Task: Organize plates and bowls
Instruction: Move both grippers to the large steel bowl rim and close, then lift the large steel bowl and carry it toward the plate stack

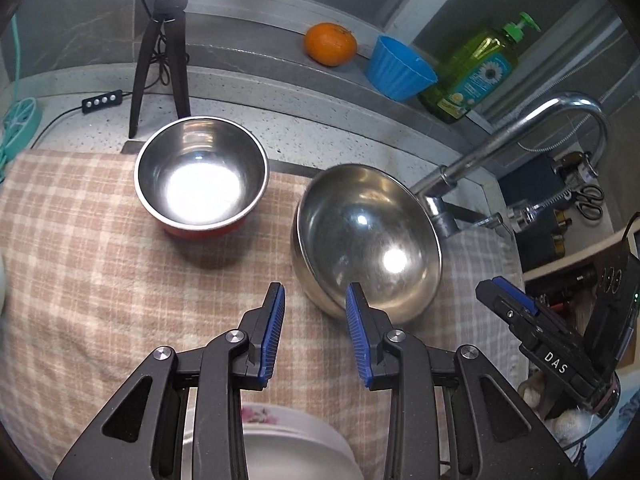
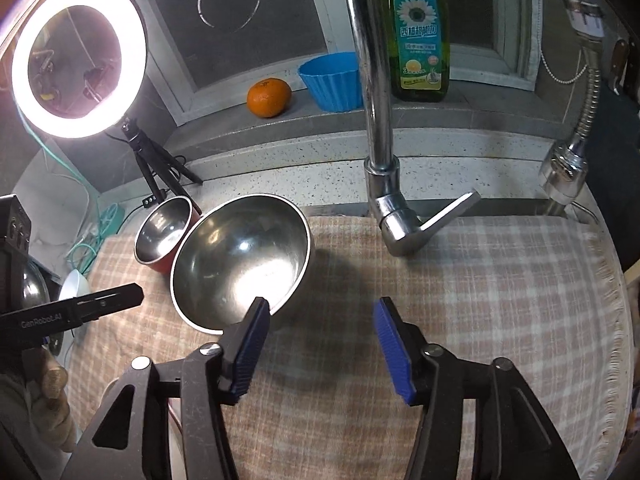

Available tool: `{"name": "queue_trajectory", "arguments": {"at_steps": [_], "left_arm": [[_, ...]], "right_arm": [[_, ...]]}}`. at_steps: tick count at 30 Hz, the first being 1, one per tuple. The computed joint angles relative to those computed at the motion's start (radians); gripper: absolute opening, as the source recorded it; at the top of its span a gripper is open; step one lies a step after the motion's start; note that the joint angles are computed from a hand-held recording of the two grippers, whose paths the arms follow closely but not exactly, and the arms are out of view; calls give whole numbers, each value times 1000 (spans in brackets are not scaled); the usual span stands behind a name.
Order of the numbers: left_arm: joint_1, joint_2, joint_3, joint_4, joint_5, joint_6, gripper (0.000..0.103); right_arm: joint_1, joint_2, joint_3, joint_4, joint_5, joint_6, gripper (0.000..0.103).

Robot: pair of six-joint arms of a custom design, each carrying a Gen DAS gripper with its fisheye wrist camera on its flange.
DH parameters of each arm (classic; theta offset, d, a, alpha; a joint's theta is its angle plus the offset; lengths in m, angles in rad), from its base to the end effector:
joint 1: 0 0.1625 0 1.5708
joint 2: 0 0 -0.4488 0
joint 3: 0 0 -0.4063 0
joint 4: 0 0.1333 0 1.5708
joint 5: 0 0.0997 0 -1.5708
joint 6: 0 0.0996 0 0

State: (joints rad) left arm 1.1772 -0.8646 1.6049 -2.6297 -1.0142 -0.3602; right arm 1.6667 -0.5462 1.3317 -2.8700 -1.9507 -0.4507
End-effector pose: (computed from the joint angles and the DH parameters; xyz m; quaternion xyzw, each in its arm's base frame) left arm -0.1015 -0.7292 0.1808 -0.0277 0.9499 -0.2416 0.1961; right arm 0.1728 -0.7901 0.0767 0.2102 -0.9275 0.2133 0.2238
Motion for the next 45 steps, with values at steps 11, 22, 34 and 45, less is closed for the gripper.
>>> {"name": "queue_trajectory", "arguments": {"at_steps": [11,22,34,45], "left_arm": [[37,59,-98,55,-17,-12,30],[61,89,-146,116,-46,-4,27],[60,101,-158,129,-43,21,13],[58,82,-136,130,-63,6,13]], "right_arm": [[-7,90,-157,150,9,113,34],[-14,134,-235,240,-1,163,21],[-9,150,-262,275,-9,166,12],[-5,134,-238,271,-19,179,11]]}}
